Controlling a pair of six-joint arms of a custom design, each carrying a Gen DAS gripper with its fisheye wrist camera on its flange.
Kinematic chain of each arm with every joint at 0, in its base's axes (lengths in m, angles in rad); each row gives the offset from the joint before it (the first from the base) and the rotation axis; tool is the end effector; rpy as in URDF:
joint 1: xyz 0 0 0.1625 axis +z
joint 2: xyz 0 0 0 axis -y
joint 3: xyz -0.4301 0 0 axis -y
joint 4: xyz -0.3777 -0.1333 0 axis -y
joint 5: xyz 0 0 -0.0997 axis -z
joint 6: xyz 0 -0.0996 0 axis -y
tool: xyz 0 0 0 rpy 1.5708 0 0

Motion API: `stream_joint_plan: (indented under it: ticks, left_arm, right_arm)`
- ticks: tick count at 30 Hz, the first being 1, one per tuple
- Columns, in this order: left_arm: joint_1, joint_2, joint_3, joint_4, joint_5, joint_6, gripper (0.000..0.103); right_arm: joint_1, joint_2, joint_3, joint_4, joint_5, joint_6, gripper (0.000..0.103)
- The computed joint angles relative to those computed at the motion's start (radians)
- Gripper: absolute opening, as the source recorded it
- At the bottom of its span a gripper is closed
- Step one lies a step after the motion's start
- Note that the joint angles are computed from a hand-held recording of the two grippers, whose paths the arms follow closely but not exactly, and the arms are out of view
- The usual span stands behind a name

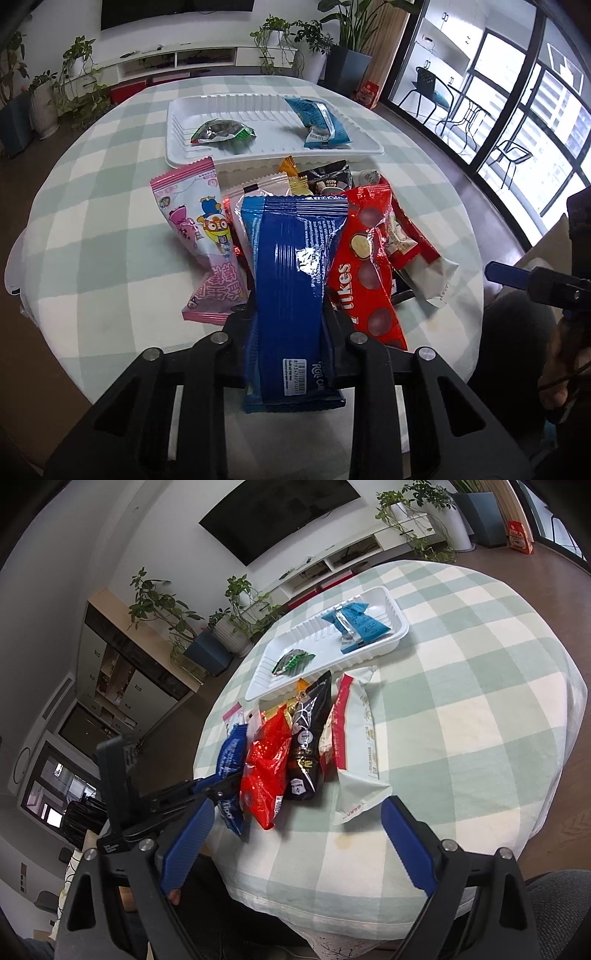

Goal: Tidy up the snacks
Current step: 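Grasp the red chocolate bag with the right tool while the left tool holds the biscuit packet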

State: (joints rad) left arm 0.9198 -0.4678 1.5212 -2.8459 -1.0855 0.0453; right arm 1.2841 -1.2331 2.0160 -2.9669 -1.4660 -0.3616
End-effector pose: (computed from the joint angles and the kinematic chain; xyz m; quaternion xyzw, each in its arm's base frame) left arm -0.2735 -0.6557 -0.0358 0.3041 0.9159 -0.1737 0.1959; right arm -0.0173 -0.5670 0.2783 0.0514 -0.9508 0.3016 0.0487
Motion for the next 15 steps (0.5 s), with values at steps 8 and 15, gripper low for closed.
stream_joint_plan:
  ticks: [8,15]
  left_arm:
    - [0.026,-0.088,0.122,-0.110,-0.087,-0.074,0.025]
    - [0.035,-0.136,0.195,-0.196,-0.127,-0.082,0.025]
  right_arm:
    - [0.070,0.070,-0.043,-0.002,-0.068,-0.021,0.095]
    - [0.146,0.183,-0.133,0.024,-0.184,0.015,0.078]
